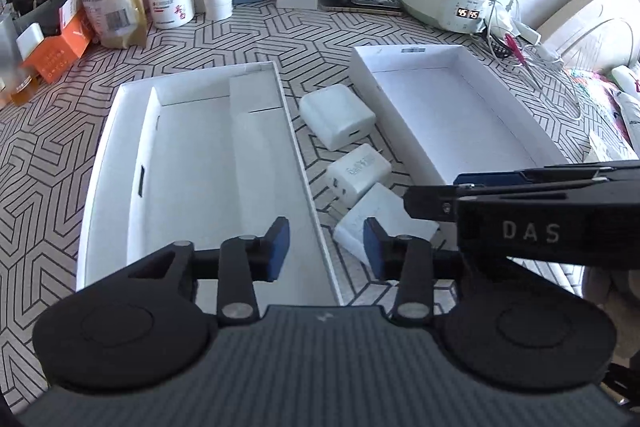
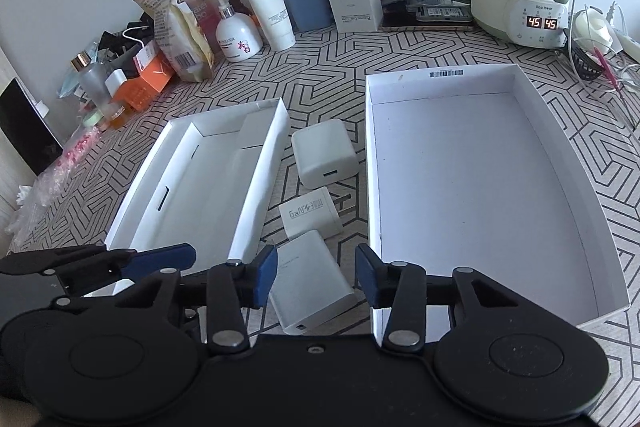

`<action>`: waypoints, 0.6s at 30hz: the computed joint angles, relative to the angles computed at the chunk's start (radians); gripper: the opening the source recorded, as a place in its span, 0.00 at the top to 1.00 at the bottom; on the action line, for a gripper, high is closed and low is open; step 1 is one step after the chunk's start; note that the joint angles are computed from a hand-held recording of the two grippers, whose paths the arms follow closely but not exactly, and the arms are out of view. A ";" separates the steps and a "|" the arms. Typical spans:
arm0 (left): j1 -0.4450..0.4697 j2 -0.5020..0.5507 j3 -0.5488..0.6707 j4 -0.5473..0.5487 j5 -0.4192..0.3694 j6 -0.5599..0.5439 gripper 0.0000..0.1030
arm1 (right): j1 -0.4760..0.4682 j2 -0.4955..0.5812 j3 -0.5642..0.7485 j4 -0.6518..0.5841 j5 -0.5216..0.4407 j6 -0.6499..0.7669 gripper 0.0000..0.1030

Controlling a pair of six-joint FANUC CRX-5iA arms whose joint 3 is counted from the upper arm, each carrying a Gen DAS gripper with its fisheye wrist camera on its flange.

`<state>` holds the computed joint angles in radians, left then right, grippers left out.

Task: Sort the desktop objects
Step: 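Move the right gripper down onto the large flat white charger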

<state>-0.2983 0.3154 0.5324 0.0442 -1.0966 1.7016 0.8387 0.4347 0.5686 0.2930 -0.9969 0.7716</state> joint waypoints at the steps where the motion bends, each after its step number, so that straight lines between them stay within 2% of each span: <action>1: 0.006 -0.003 -0.005 0.007 -0.003 0.007 0.53 | -0.003 0.001 0.007 -0.017 -0.002 0.007 0.53; 4: 0.018 -0.010 -0.015 0.043 -0.008 0.009 0.45 | -0.010 0.010 0.032 -0.052 -0.023 0.014 0.53; 8: 0.010 -0.008 0.005 0.038 -0.014 0.001 0.42 | -0.006 0.033 0.059 -0.029 -0.055 0.012 0.53; 10: 0.009 -0.001 0.021 0.043 -0.036 0.003 0.37 | -0.009 0.044 0.079 -0.044 -0.073 0.022 0.52; 12: 0.023 -0.032 -0.036 0.071 -0.024 -0.003 0.34 | -0.013 0.042 0.088 -0.068 -0.087 0.029 0.52; 16: 0.028 -0.034 -0.036 0.069 -0.015 0.014 0.34 | -0.011 0.007 0.043 -0.063 -0.040 0.034 0.52; 18: 0.041 -0.042 -0.048 0.090 0.002 0.041 0.34 | -0.016 0.010 0.050 -0.071 -0.052 0.030 0.52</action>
<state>-0.2569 0.2733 0.4839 0.1343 -1.0947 1.7422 0.8231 0.4443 0.6183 0.2216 -1.0493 0.8012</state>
